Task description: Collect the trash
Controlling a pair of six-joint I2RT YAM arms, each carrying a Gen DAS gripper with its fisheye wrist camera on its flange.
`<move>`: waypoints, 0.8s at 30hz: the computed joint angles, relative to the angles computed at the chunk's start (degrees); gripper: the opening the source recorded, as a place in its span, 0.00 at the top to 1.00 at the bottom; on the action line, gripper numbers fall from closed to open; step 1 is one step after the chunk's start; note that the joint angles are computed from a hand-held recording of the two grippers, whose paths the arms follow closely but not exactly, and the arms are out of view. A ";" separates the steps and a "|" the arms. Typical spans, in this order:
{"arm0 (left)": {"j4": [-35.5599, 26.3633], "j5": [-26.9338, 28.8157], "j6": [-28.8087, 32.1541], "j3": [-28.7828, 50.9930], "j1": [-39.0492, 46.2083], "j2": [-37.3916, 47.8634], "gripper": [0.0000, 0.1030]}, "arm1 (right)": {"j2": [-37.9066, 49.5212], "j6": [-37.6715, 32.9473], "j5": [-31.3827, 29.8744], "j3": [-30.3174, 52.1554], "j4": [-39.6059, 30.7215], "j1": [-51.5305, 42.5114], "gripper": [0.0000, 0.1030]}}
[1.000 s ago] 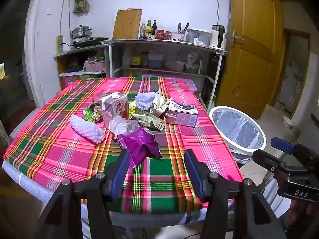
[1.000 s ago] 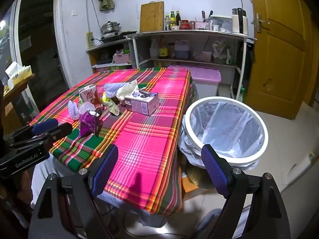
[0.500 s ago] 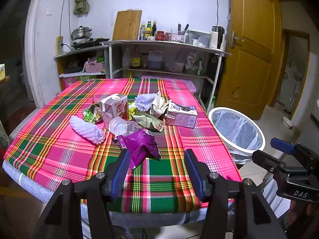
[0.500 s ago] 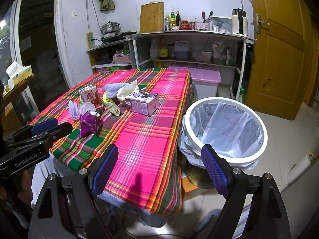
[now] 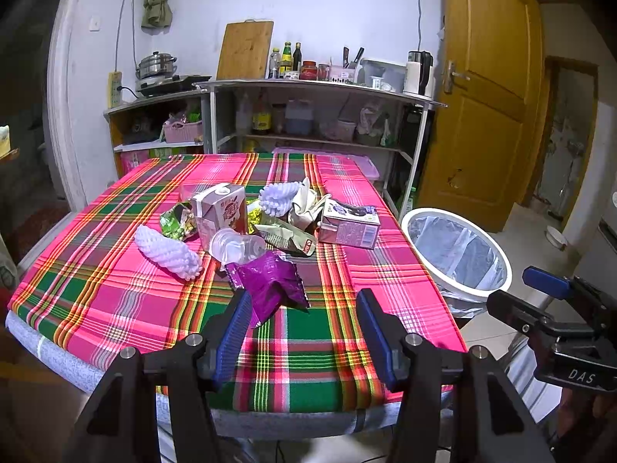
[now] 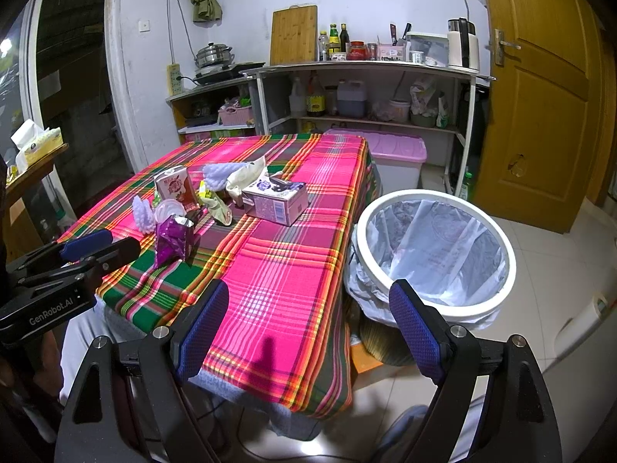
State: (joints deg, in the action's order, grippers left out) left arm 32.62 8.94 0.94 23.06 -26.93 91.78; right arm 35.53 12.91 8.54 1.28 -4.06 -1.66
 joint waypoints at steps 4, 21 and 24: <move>0.33 0.09 0.11 -0.02 0.11 0.27 0.46 | -0.06 -0.18 -0.20 0.02 -0.06 -0.25 0.17; 0.33 -0.01 0.05 -0.19 -0.02 0.00 0.46 | -0.33 -0.18 -0.06 -0.11 -0.09 -0.10 0.17; -0.23 -0.34 -0.19 -0.27 -0.48 -0.65 0.46 | -0.30 -0.14 0.02 -0.10 -0.08 -0.03 0.17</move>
